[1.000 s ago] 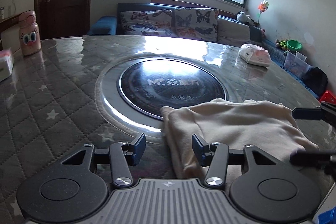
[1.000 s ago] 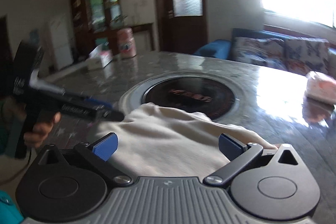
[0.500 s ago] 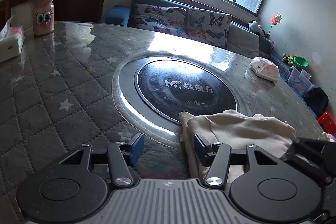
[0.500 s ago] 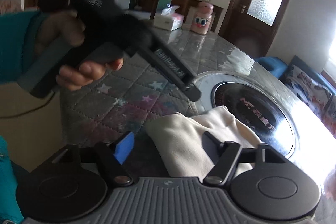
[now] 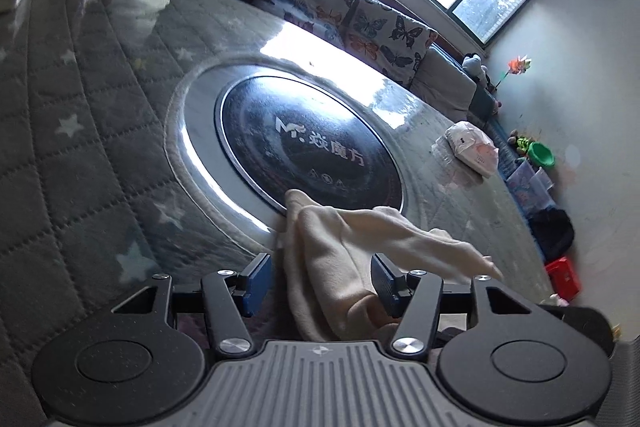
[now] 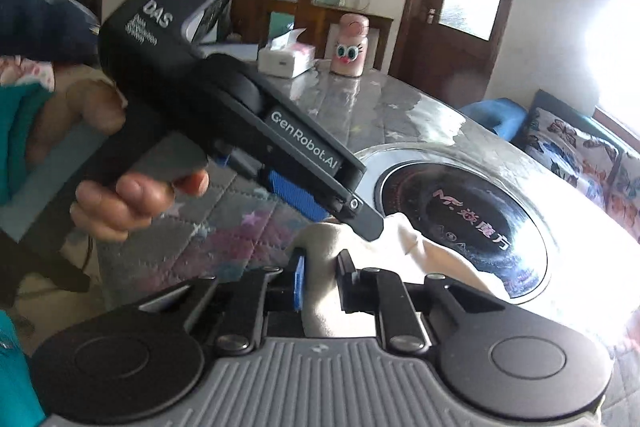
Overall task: Fold clothes
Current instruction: 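Roll the left gripper and grasp the bundle edge while the right gripper grasps beside it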
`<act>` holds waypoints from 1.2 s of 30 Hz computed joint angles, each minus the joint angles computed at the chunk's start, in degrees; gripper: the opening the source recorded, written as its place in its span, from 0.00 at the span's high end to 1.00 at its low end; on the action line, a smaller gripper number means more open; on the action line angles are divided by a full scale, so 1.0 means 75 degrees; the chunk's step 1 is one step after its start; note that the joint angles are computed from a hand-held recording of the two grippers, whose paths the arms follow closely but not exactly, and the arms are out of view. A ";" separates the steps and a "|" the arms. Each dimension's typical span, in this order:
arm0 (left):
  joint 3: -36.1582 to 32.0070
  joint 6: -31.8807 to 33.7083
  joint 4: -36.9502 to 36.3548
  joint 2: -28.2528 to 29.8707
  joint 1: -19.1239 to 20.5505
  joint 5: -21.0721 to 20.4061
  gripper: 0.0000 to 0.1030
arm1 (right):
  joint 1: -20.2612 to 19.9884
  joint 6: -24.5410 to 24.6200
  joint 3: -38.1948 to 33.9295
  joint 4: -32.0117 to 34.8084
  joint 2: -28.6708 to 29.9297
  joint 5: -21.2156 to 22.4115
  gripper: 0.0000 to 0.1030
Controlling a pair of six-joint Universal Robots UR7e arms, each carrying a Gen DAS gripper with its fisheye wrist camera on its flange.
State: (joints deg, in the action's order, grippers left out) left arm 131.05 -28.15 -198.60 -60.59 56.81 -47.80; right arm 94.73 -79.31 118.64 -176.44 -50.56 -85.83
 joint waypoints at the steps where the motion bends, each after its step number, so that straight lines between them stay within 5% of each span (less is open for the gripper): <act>1: -0.0042 -0.0169 0.0065 -0.0013 0.0041 -0.0103 0.41 | -0.0031 0.0055 -0.0001 0.0055 -0.0042 0.0061 0.86; 9: -0.0132 -0.1661 0.0307 -0.0095 0.0327 -0.0659 0.34 | -0.0186 0.0110 0.0021 0.0239 -0.0280 0.0462 0.87; 15: -0.0252 -0.1996 0.0240 -0.0017 0.0490 -0.1101 0.34 | -0.0210 0.0040 0.0075 0.0297 -0.0361 0.0547 0.87; 17: -0.0316 -0.2027 0.0284 0.0021 0.0548 -0.1238 0.37 | -0.0215 0.0000 0.0102 0.0294 -0.0375 0.0556 0.87; 19: -0.0365 -0.2065 0.0317 0.0061 0.0613 -0.1335 0.58 | -0.0213 -0.0009 0.0122 0.0315 -0.0389 0.0566 0.87; 22: -0.0302 -0.2107 0.0149 0.0105 0.0699 -0.1333 0.76 | -0.0221 -0.0006 0.0133 0.0390 -0.0396 0.0569 0.87; 36: -0.0177 -0.1641 -0.0105 0.0209 0.0525 -0.0952 0.80 | -0.0668 0.1016 0.0212 -0.0154 -0.0816 0.0286 0.75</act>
